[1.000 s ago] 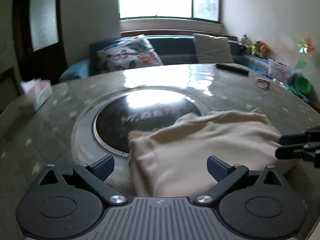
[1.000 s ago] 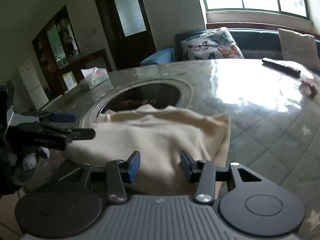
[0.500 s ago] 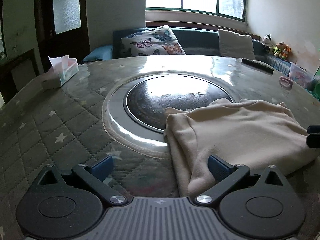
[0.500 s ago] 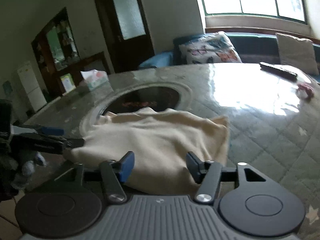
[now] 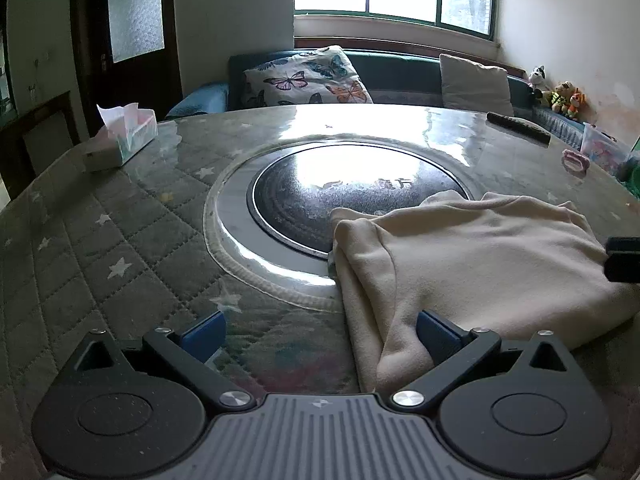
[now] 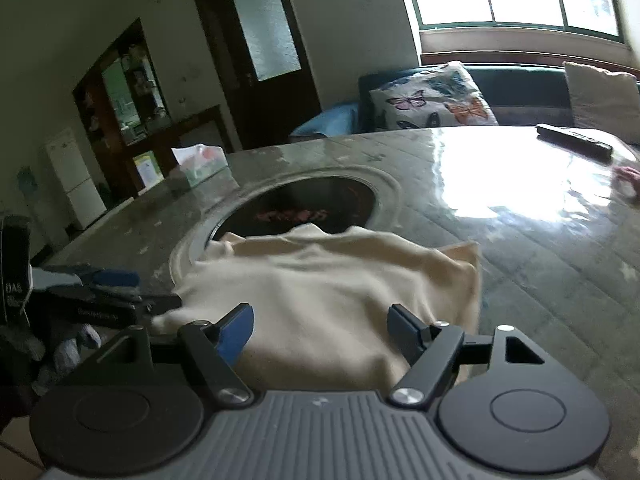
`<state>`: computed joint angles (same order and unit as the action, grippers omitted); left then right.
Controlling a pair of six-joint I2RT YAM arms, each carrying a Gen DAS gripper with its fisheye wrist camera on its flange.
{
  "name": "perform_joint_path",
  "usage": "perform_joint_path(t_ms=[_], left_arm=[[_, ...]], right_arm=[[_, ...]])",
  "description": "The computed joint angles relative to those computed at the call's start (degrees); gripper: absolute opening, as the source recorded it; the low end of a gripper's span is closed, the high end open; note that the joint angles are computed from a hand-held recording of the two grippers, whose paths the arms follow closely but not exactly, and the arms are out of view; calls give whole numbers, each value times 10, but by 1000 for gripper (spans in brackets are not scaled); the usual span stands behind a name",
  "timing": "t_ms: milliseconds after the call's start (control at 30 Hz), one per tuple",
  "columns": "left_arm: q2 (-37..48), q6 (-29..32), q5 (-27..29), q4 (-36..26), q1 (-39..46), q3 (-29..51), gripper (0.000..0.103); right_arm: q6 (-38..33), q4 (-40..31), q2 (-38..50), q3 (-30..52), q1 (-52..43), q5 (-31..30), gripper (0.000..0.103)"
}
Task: Fold clothes
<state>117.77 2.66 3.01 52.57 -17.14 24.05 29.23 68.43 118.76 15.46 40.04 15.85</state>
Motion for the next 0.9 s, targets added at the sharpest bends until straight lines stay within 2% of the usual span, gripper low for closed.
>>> perform_joint_path(t_ms=[233, 400, 600, 800, 900], left_arm=[[1, -2, 7, -3, 4, 1, 103], [4, -5, 15, -6, 7, 3, 103], [5, -7, 26, -11, 14, 7, 103], [7, -9, 25, -11, 13, 8, 103], [8, -9, 24, -8, 13, 7, 103]], right_arm=[[-5, -29, 39, 51, -41, -39, 76], [-12, -68, 15, 69, -51, -37, 79], [-23, -124, 25, 108, -55, -34, 80], [-53, -178, -29, 90, 13, 56, 86], [-55, -212, -21, 104, 51, 98, 87]])
